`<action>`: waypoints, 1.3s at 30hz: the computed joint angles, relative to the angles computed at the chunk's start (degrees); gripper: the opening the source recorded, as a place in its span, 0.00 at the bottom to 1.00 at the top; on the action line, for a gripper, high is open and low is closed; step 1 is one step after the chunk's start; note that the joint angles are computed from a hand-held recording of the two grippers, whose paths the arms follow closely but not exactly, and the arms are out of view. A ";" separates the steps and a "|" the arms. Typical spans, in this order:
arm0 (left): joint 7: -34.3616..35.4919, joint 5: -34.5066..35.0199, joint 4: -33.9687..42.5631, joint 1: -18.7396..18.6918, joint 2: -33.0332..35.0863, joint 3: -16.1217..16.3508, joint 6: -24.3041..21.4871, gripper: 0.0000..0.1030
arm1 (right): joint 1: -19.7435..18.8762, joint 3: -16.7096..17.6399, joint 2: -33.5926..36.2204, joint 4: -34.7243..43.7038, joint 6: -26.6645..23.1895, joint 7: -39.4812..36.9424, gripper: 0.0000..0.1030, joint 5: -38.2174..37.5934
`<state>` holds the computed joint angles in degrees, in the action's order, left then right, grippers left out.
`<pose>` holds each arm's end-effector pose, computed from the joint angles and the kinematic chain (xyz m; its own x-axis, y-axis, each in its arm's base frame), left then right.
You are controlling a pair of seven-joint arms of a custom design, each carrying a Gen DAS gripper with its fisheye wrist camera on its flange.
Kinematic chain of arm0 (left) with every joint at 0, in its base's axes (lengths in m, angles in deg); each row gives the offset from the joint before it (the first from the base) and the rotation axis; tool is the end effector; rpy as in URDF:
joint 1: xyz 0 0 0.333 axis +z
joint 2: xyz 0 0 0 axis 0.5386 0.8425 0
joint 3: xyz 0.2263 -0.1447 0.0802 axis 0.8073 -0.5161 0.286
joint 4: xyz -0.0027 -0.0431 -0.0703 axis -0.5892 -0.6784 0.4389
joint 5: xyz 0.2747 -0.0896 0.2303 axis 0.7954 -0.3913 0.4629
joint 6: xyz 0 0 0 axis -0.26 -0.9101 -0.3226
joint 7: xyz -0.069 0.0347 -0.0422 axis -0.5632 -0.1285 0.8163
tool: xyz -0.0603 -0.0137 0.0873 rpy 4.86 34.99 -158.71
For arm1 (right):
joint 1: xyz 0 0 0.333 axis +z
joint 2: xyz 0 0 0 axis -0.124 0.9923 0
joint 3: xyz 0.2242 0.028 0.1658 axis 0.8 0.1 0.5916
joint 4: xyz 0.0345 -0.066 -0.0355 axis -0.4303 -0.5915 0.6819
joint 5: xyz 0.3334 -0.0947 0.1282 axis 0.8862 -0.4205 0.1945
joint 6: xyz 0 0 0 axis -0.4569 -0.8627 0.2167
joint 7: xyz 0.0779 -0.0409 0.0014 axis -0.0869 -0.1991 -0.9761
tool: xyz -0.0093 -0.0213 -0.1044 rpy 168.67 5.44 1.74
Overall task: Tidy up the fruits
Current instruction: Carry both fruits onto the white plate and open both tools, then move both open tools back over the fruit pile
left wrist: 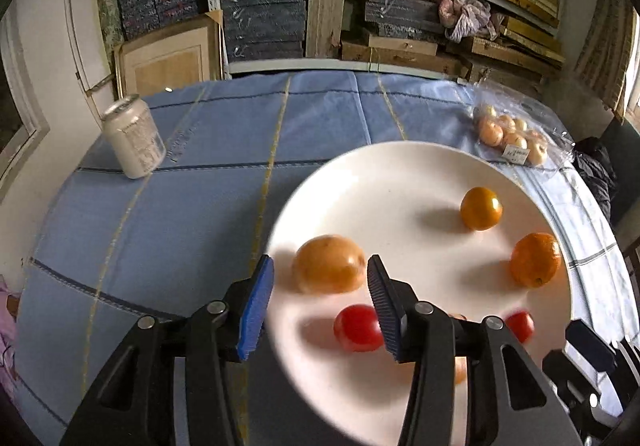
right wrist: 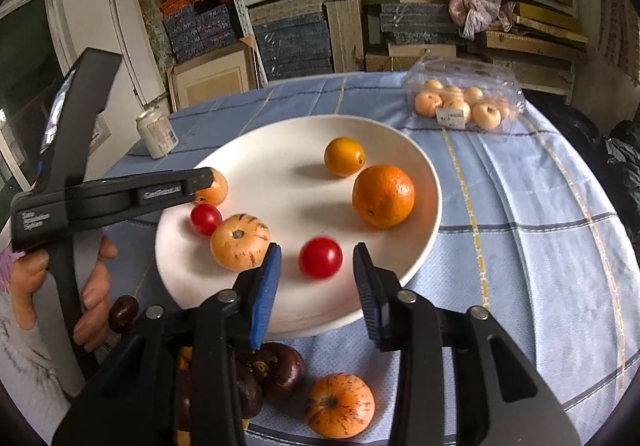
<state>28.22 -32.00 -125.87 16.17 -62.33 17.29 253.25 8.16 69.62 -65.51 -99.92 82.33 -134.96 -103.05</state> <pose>0.5429 -0.2840 0.4307 -0.3581 -0.9337 -0.0041 -0.7045 0.2731 -0.6550 0.4005 0.2602 0.4064 -0.1383 -0.9678 -0.2103 -0.6215 0.2501 -0.7424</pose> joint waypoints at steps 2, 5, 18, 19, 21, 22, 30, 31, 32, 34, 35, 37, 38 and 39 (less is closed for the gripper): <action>-0.12 0.12 -2.12 0.24 -2.32 0.06 0.61 0.48 | -0.26 0.24 -1.38 -0.63 0.39 2.13 0.36 -1.82; -0.98 1.10 -8.47 1.34 -8.52 0.05 2.78 0.53 | -0.16 1.08 -3.46 -1.69 -0.93 2.93 0.36 -2.41; -1.93 -2.77 -37.86 9.23 -31.27 0.08 10.54 0.68 | 1.95 7.33 -17.38 -13.30 -8.50 11.27 0.61 0.44; -1.12 -3.99 -38.83 9.11 -31.49 0.42 10.92 0.68 | 2.33 7.85 -18.34 -14.32 -9.05 11.36 0.62 1.62; -0.31 -5.79 -40.26 9.73 -31.38 -0.02 11.62 0.69 | 3.05 9.02 -20.19 -16.24 -10.21 11.15 0.64 3.99; -0.35 -6.07 -40.88 10.91 -31.34 -1.06 11.97 0.69 | 3.26 9.70 -20.86 -16.87 -11.01 10.92 0.65 5.02; -4.09 -4.52 -43.42 20.34 -33.85 -9.71 16.11 0.83 | 3.74 12.58 -21.13 -17.38 -14.86 8.89 0.81 9.51; -4.69 -4.37 -43.41 21.72 -34.04 -11.19 16.84 0.85 | 3.72 12.60 -20.89 -17.28 -14.90 8.76 0.81 9.59; -5.04 -3.92 -43.22 21.51 -33.94 -11.07 17.23 0.85 | 3.65 12.49 -20.57 -17.13 -14.76 8.64 0.82 9.62; -2.34 -5.33 -42.30 17.81 -33.08 -8.44 16.97 0.86 | 3.53 12.30 -20.31 -17.09 -14.64 8.55 0.82 9.63; -1.84 -5.50 -41.78 17.36 -32.74 -8.51 16.82 0.86 | 3.48 12.18 -20.17 -17.10 -14.51 8.65 0.83 9.69; -1.85 -4.68 -40.45 19.11 -31.99 -11.12 16.58 0.86 | 3.28 11.89 -19.97 -17.21 -13.88 9.00 0.83 9.62; -2.18 -4.12 -39.79 20.20 -31.62 -12.50 16.43 0.86 | 3.19 11.78 -19.86 -17.24 -13.60 9.09 0.83 9.62; -2.81 -3.47 -38.88 21.46 -30.94 -14.06 16.36 0.86 | 3.13 11.72 -19.70 -17.22 -13.42 9.08 0.83 9.68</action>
